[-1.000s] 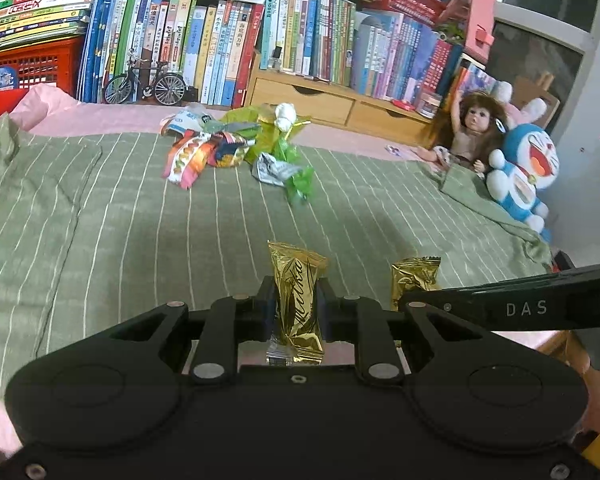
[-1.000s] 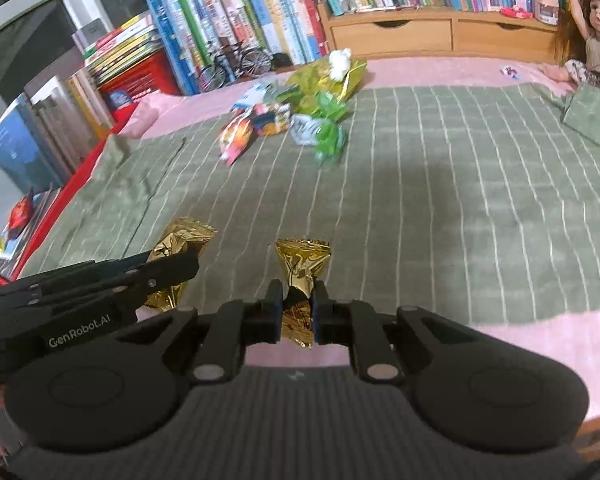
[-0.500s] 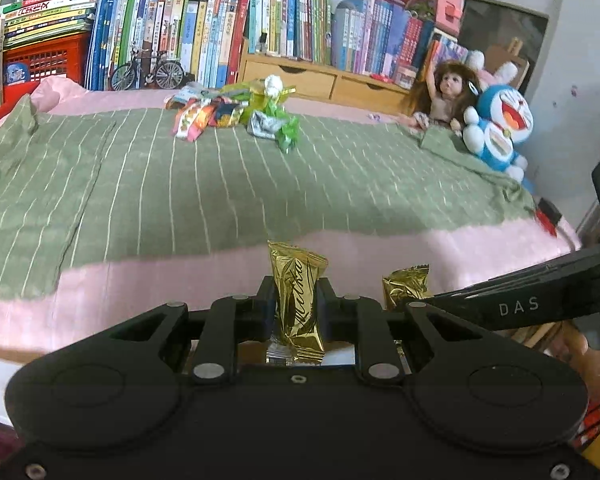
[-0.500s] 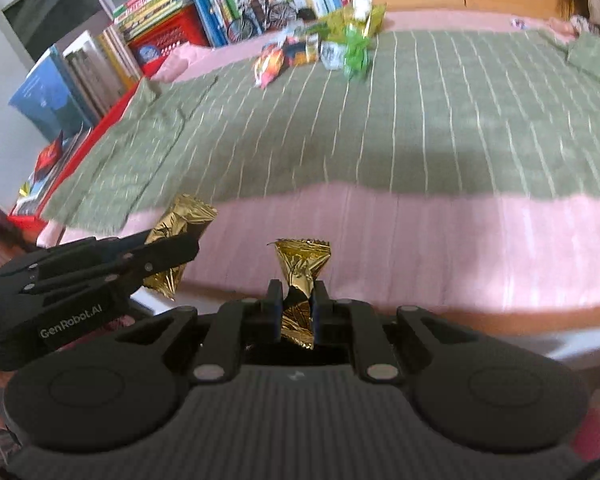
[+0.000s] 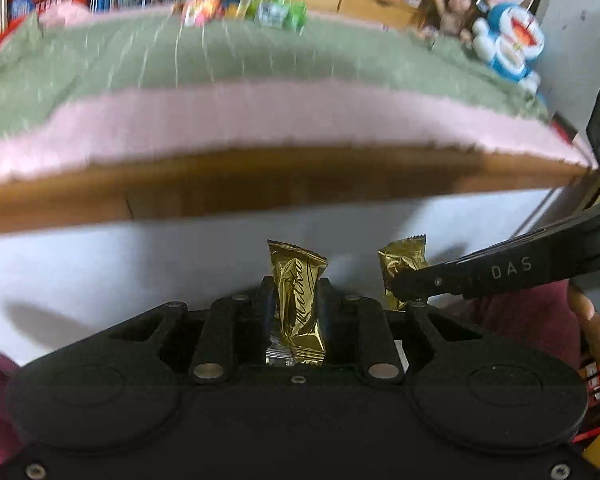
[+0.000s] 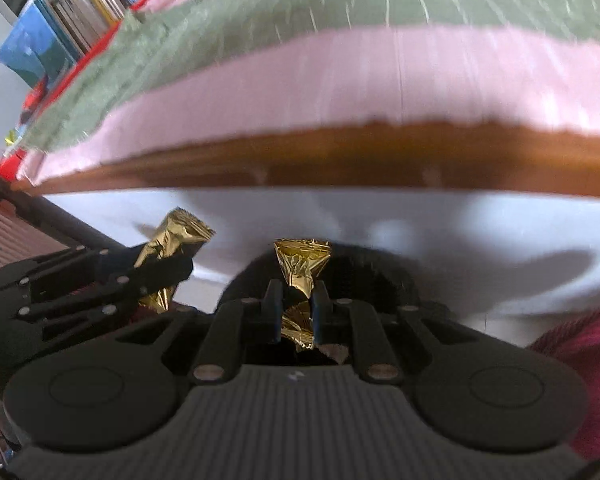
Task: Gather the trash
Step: 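Carry both gold candies down past the bed edge to the black bin, then open the left tool over the bin while the right tool releases its candy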
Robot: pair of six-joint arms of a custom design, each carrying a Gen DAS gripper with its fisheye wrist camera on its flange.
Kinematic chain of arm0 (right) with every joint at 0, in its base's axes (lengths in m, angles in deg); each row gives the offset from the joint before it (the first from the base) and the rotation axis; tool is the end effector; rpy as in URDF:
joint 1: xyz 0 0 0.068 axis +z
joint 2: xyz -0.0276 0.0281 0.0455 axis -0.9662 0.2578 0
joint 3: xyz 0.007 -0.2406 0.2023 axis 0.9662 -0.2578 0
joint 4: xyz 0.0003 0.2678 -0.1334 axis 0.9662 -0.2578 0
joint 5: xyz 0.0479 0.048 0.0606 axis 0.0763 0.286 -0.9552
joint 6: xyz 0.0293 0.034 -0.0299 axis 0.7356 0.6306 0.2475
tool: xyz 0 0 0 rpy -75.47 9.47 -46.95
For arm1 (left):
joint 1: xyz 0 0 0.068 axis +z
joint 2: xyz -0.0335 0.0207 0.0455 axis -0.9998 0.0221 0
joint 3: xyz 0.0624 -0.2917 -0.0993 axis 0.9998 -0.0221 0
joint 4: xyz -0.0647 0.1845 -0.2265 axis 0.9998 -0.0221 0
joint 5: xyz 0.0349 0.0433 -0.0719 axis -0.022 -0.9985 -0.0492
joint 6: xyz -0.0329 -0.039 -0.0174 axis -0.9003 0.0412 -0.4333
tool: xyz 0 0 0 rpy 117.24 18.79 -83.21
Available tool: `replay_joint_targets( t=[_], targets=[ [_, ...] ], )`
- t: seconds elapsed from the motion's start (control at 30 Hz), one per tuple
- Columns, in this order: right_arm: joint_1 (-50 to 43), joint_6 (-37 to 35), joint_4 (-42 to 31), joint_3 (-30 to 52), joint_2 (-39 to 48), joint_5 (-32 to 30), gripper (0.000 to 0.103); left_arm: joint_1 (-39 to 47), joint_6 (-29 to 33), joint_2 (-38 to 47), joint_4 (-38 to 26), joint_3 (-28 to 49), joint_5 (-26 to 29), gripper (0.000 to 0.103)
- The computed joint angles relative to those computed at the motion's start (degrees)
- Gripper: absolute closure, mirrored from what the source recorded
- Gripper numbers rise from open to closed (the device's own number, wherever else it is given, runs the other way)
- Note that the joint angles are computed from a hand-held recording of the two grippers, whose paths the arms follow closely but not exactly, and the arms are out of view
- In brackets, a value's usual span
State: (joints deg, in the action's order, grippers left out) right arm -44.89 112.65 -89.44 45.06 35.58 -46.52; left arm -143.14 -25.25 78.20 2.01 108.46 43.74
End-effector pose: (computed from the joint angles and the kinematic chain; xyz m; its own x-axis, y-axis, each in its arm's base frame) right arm 0.2355 0.1463 0.2267 -0.9332 -0.1065 -0.3431 -0.2371 0.9000 0.3656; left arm 0.1249 -0.1532 0.1861 -0.7876 0.0020 -0.6162 0.1453 0.9724 -0.1827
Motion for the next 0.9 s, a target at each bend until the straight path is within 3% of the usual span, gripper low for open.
replay_joint_targets(
  t=[0.4,0.53,0.63,0.77,0.9],
  targets=[
    [2.04,3.72,5.27,-2.66,8.15,0.38,0.085,4.35,-2.38,12.89,9.83,-3.93,6.16,0.081],
    [2.31,4.07,5.75,-2.47,9.03,0.89,0.078,5.52,-1.59,14.98,11.37,-3.70,7.20,0.079],
    [1.37,3.82,6.05,-2.46,9.24,0.34,0.077,6.49,-1.08,15.67,11.76,-3.42,8.13,0.070],
    [0.62,3.37,5.75,-2.09,9.45,-0.13,0.057,7.03,-0.53,16.70,11.70,-2.73,8.43,0.056],
    [0.68,3.47,5.74,-1.98,9.50,0.12,0.053,6.92,-0.73,17.06,10.94,-1.98,8.25,0.048]
  ],
)
